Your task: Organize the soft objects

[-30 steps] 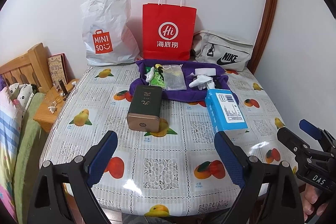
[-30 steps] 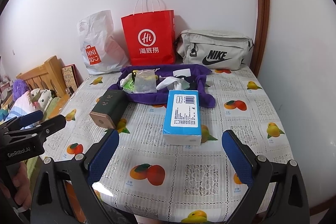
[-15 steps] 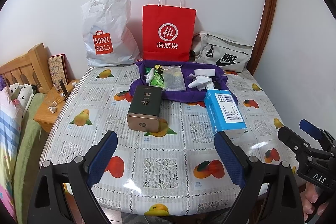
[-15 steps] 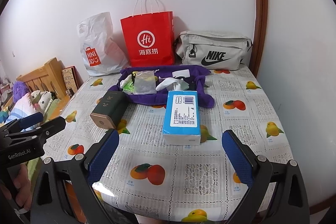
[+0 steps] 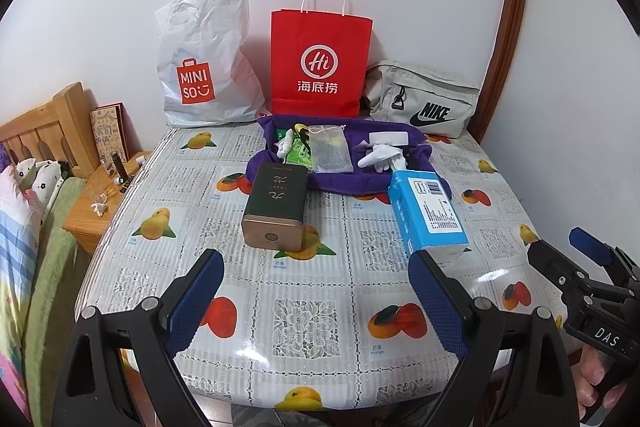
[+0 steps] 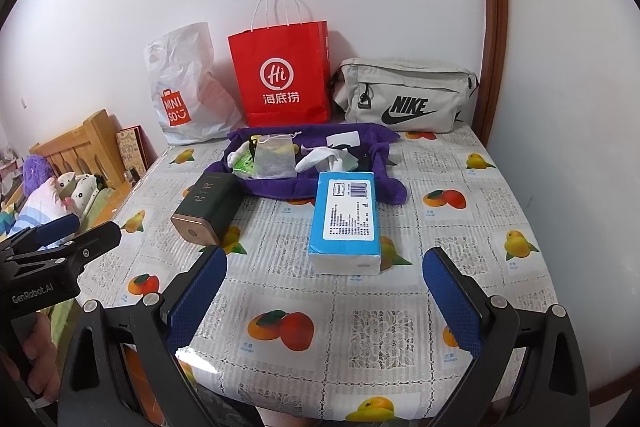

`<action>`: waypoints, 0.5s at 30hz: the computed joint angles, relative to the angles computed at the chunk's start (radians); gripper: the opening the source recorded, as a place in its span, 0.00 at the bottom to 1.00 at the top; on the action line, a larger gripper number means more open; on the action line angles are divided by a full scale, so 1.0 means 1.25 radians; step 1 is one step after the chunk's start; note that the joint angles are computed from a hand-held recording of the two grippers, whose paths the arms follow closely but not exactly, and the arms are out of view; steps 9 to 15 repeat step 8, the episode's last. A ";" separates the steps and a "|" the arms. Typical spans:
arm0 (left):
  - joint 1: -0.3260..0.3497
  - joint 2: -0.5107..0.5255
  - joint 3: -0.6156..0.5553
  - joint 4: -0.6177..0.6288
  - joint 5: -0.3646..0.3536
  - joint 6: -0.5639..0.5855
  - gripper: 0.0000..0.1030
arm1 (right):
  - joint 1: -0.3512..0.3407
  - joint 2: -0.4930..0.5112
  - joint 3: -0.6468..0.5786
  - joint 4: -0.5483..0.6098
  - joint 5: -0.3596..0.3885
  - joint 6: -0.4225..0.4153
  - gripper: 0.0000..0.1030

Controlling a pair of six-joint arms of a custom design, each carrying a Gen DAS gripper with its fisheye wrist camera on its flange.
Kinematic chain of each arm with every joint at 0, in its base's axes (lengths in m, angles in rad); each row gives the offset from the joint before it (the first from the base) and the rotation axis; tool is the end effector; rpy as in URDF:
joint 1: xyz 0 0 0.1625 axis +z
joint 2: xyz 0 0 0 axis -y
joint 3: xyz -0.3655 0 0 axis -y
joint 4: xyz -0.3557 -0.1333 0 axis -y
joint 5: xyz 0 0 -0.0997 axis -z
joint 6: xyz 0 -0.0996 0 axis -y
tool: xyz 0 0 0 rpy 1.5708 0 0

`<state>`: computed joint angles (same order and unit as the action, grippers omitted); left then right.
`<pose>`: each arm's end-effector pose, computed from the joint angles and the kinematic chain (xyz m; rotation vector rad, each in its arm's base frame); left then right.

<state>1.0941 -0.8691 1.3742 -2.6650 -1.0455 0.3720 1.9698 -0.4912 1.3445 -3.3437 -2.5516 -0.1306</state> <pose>-0.1483 -0.6865 0.2533 0.8563 2.3980 -0.8046 0.3032 -0.5891 0.1126 0.0133 -2.1020 1.1425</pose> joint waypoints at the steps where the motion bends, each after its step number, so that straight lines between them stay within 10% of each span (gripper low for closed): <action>1: 0.000 0.000 -0.001 0.001 0.000 0.001 0.91 | 0.000 0.001 -0.002 0.001 -0.001 -0.001 0.95; 15: 0.000 0.004 -0.005 0.002 0.000 0.004 0.91 | -0.007 0.007 -0.011 0.015 0.011 0.005 0.95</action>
